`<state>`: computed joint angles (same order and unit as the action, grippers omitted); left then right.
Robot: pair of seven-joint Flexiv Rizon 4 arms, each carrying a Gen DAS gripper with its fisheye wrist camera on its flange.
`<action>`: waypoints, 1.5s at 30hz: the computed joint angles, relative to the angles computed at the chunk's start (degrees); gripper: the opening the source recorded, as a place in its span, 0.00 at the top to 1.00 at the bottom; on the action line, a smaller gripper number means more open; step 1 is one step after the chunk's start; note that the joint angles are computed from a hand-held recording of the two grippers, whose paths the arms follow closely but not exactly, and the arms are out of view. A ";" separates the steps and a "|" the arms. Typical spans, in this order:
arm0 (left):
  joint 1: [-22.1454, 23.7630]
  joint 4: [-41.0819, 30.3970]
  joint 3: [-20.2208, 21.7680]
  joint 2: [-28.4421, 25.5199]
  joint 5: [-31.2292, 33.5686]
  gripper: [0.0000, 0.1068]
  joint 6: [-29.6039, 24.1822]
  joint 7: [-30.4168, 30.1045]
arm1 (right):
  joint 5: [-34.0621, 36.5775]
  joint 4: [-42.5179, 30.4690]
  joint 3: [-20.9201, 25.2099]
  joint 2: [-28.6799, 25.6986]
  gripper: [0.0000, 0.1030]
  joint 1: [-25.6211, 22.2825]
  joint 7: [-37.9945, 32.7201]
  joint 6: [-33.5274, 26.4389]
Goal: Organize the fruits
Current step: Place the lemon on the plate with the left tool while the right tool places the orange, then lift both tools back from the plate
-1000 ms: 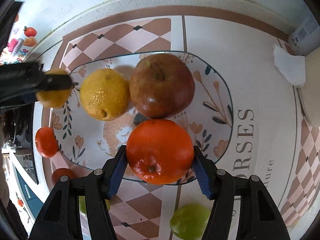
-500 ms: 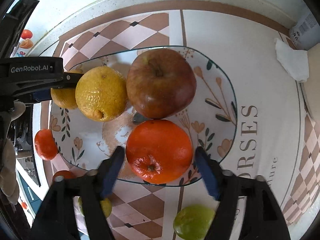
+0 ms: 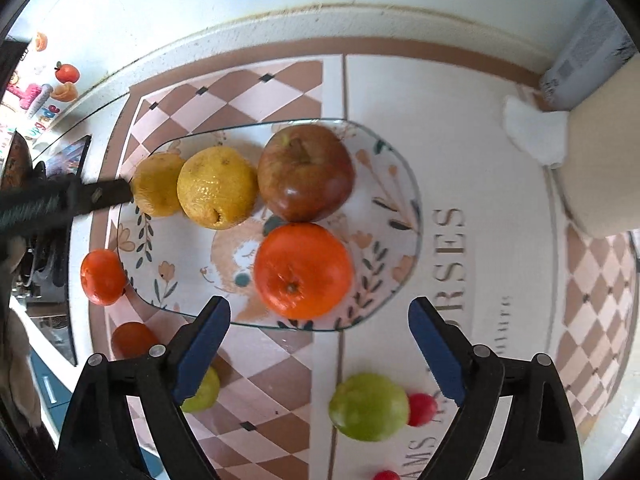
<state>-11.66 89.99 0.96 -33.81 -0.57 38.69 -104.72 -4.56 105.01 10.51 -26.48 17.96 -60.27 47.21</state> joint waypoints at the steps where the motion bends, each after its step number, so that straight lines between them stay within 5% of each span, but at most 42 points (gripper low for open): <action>1: -0.30 1.11 0.19 1.00 0.41 0.21 0.69 -0.23 | -0.53 0.59 -0.26 0.62 0.10 0.26 0.55 0.27; 12: -1.83 17.24 0.05 16.22 3.97 0.22 10.35 -3.21 | -5.15 10.05 -0.24 10.93 0.10 1.14 4.78 4.92; 28: -1.31 27.99 -2.53 32.24 6.95 0.22 12.51 -5.92 | -5.55 18.73 3.01 27.97 0.10 1.82 8.50 4.82; 45: 0.01 31.76 -4.96 39.54 5.92 0.22 13.00 -7.69 | -3.81 20.14 3.68 36.46 0.10 2.10 9.62 3.33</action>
